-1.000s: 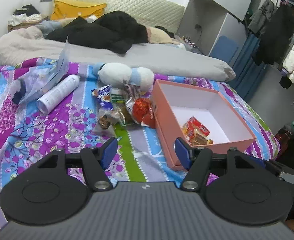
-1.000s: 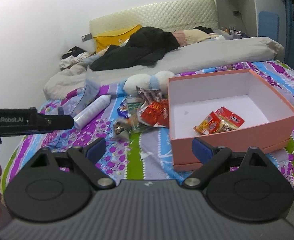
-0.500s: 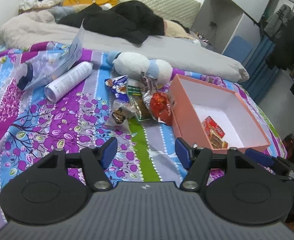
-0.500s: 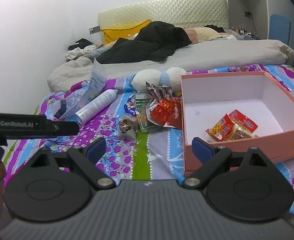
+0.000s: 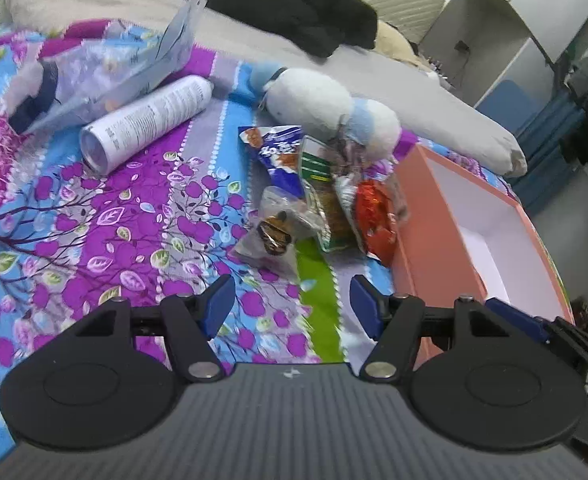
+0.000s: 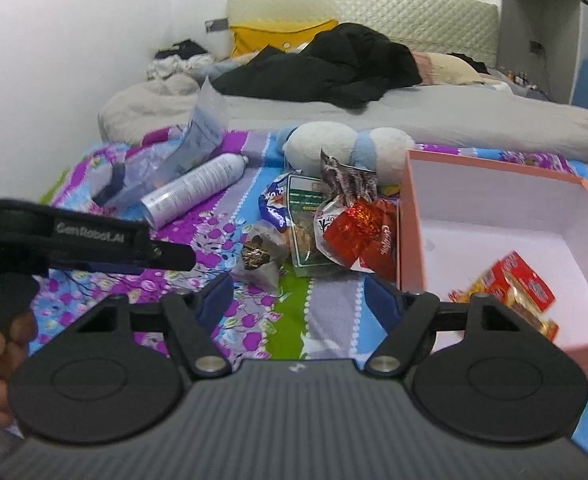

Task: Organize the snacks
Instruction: 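Close the left gripper on the clear bag with black label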

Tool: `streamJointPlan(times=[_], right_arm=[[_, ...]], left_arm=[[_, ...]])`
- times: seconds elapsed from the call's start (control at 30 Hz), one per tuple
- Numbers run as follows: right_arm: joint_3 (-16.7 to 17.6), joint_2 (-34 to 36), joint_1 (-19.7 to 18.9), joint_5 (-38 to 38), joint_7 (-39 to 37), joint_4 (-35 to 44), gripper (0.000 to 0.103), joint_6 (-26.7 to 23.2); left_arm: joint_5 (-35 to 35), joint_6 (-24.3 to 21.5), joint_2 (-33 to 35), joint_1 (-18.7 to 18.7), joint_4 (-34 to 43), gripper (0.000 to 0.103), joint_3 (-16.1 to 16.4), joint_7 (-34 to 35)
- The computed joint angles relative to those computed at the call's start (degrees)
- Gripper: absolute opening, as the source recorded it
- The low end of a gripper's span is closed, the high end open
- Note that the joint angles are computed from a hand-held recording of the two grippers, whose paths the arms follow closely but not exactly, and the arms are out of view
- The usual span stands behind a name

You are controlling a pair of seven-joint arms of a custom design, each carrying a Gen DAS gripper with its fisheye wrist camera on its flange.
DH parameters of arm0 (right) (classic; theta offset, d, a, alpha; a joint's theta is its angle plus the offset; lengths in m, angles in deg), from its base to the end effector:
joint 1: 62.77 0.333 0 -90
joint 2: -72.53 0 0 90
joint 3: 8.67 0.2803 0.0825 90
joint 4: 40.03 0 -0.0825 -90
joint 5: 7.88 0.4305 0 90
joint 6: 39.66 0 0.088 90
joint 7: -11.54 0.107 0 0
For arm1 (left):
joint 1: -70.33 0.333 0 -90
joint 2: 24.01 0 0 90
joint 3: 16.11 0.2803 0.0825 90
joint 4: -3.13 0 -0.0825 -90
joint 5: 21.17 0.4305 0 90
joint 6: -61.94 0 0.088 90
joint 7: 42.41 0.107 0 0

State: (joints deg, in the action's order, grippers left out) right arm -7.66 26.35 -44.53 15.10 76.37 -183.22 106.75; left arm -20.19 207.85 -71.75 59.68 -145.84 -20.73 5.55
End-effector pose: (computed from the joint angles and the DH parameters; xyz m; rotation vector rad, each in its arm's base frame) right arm 0.4079 0.1379 0.6120 -1.9798 1.1192 -0.4968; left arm 0.4090 -0.1146 0.5643 -2.2634 1.4064 -1.0145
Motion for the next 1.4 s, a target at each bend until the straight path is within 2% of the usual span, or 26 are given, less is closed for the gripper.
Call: streamJointPlan(times=[0.13,0.2,0.3,0.37,0.53,0.7,0.8,0.9,1.03,1.13,1.2,1.3,1.4], right_arm=[[2.7,6.8,-1.5,-2.8,1.6,2.8,0.054,3.1],[4.1,9.7,-2.4,-5.0,2.9,4.0,0.044,4.8],[5.5,14.3,-3.7,-7.7,6.2,6.3,0.041,6.6],[5.9,16.6,-4.1,-9.2,8.0,7.5,0.036,7.5],[6.8,22.2,-5.0,-12.6,13.0,10.8,0.033,10.3],[6.1,27.3,-4.2,-14.1,14.6,14.5,0.033,11.9],[5.3,29.3,-3.1,-13.7,14.2,16.2,0.032,10.5],[5.8,30.5,-3.4,-15.5,15.6,16.7,0.031,10.1],[6.4,31.8,-4.1,-18.6,18.9,17.1,0.031,9.2],[5.4,32.4,-3.3,-17.4,18.5,17.2,0.030,9.6],[4.9,32.7,-2.9,-16.7,17.8,17.4,0.008,9.1],[4.4,32.2,-2.4,-15.5,16.4,17.3,0.003,8.7],[3.9,31.3,-2.0,-13.7,15.2,17.1,0.003,8.1]], left_arm=[[-1.2,3.9,6.2,-0.3,1.5,0.067,2.8,3.6],[-1.7,5.6,9.6,-0.8,2.7,0.067,3.8,7.0],[-4.1,7.3,14.3,-1.7,4.7,0.067,5.4,11.6],[-5.8,8.4,16.9,-1.8,5.7,0.067,5.9,14.1],[-9.7,10.1,22.6,-1.3,8.6,0.067,6.3,20.0],[-12.8,11.4,26.3,-0.9,10.8,0.068,5.9,25.6],[-17.7,12.7,27.9,-2.6,11.4,0.068,7.1,31.5],[-16.7,11.2,29.4,-0.2,12.3,0.067,4.8,30.2],[-19.3,12.7,30.0,0.1,12.1,0.061,4.5,31.6],[-20.3,13.4,29.7,0.2,11.4,0.057,4.2,31.5],[-20.7,13.7,29.2,0.2,10.9,0.055,4.2,31.3],[-20.4,13.6,28.6,0.5,10.5,0.053,3.9,30.2],[-19.0,13.6,27.0,1.0,9.3,0.053,3.1,27.7]])
